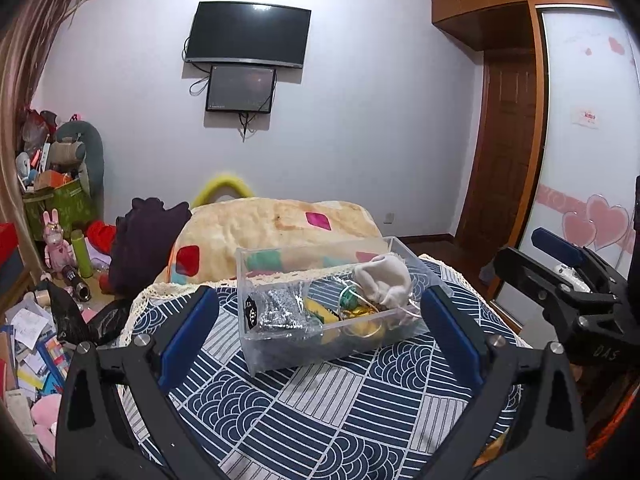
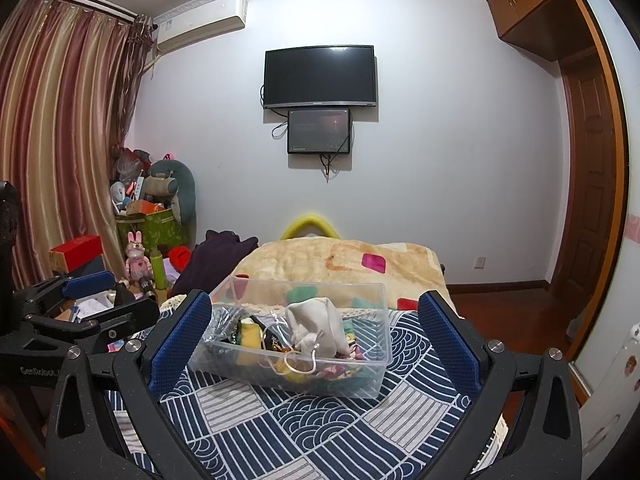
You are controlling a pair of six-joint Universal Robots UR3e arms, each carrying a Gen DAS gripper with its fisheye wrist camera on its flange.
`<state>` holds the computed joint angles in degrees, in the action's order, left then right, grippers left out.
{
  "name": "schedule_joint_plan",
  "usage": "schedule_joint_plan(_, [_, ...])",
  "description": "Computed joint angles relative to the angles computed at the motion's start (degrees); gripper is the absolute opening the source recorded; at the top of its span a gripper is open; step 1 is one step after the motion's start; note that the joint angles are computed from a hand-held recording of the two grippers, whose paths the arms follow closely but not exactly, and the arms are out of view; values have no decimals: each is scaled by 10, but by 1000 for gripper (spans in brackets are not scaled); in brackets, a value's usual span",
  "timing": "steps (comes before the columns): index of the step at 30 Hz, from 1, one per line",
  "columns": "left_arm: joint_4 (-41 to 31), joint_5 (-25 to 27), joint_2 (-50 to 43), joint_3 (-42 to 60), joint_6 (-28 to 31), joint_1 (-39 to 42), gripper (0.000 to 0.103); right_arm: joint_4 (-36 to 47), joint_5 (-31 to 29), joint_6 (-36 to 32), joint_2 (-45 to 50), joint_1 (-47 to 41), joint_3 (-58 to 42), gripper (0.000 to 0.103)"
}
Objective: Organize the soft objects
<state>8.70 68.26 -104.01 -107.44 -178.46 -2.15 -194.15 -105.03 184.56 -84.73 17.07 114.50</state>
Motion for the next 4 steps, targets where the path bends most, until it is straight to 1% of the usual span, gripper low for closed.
schedule_joint_plan(4, [-8,1,-2,0,-1,-1,102,7,3,4,0,-3,0,103])
